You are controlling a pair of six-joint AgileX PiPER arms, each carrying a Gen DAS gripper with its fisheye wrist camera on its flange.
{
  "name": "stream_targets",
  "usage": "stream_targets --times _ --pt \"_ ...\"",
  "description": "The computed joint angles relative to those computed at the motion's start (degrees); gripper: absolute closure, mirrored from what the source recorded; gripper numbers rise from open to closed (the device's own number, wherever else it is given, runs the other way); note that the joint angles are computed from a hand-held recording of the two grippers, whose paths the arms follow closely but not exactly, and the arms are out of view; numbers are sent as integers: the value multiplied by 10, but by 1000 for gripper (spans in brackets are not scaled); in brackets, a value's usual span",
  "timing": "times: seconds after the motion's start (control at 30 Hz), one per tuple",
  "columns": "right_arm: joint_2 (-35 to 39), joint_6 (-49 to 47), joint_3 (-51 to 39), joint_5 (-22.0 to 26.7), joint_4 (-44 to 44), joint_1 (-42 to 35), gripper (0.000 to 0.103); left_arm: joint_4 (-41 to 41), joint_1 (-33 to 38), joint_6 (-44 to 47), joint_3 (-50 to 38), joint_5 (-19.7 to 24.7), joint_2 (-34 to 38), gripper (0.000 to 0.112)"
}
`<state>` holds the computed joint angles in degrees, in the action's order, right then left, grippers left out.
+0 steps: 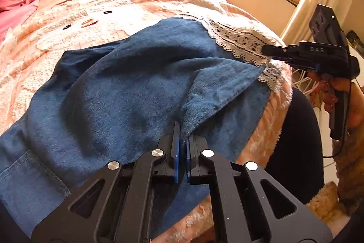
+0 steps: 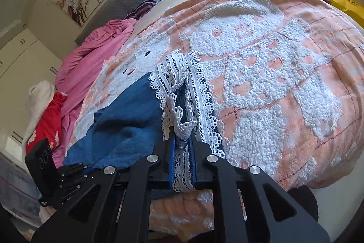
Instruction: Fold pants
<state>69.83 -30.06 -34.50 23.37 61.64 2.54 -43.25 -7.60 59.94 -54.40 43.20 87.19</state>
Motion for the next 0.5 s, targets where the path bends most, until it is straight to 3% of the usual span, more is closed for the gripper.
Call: stream_targets --times 0.13,0.2,0.5 --pt "-37 5 13 26 -10 -18 94 -6 21 17 -3 52 -21 112" --pt "-55 67 17 23 -79 -9 94 -21 31 46 7 72 -33 112" --pt "-54 147 45 -6 -161 18 94 24 -19 19 52 -1 -19 109"
